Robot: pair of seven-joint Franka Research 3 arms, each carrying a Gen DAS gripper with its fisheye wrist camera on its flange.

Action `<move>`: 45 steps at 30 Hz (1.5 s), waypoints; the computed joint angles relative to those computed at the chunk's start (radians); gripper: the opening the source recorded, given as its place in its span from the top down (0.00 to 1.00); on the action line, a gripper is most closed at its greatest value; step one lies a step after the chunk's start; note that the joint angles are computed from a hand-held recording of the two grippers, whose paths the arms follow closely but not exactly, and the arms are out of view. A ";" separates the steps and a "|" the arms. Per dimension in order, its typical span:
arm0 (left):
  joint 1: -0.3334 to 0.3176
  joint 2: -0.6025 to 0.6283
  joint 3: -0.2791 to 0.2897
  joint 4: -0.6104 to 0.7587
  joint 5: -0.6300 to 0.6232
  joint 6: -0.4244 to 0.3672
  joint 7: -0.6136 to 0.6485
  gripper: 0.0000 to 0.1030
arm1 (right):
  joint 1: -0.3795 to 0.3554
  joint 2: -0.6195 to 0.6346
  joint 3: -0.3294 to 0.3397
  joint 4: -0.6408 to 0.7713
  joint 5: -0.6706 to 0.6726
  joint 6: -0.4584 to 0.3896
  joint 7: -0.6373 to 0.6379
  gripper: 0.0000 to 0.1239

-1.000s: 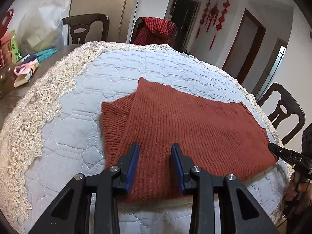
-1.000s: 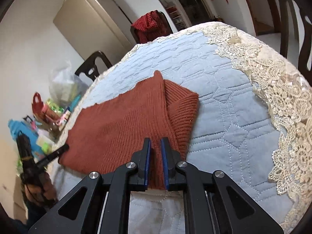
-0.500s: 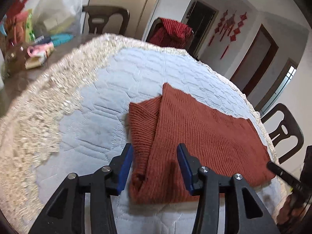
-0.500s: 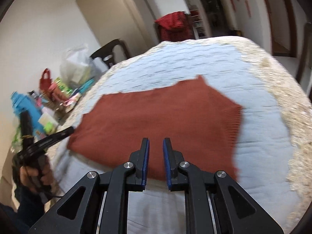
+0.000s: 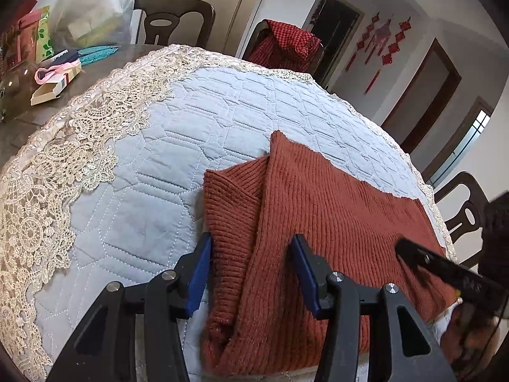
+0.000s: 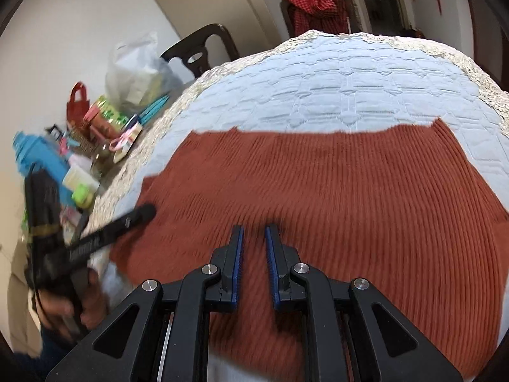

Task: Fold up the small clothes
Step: 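Grasp the sweater side with the left tool, fold it inward, release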

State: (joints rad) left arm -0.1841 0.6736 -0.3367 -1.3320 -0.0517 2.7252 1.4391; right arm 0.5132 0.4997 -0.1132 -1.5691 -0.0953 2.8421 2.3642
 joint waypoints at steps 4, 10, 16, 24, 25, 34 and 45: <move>0.001 0.014 -0.004 0.025 -0.003 -0.015 0.010 0.48 | -0.009 0.020 0.001 0.029 0.008 -0.019 0.001 0.88; -0.008 0.042 0.002 0.081 -0.004 -0.058 0.010 0.48 | 0.019 -0.058 0.005 -0.080 -0.014 0.038 0.008 0.88; -0.012 0.058 0.004 0.109 -0.014 -0.070 0.010 0.48 | 0.075 -0.139 -0.012 -0.224 -0.057 0.112 0.051 0.88; 0.032 0.030 -0.039 0.050 -0.082 -0.046 0.021 0.56 | 0.047 -0.151 0.022 -0.266 0.017 0.165 0.009 0.88; 0.052 0.022 -0.061 0.032 -0.110 -0.044 0.035 0.57 | 0.056 -0.150 0.012 -0.267 0.012 0.168 0.012 0.88; 0.159 -0.021 -0.173 -0.061 -0.350 -0.067 0.180 0.63 | 0.039 -0.145 0.035 -0.278 0.087 0.205 -0.054 0.88; 0.167 -0.020 -0.227 0.006 -0.512 -0.099 0.370 0.84 | 0.079 -0.185 -0.017 -0.334 0.125 0.243 -0.069 0.88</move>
State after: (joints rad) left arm -0.0174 0.6538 -0.5641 -1.3265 -0.5633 2.6259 1.8092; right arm 0.5927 0.3149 -0.1300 -1.9035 0.0301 3.0851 2.2954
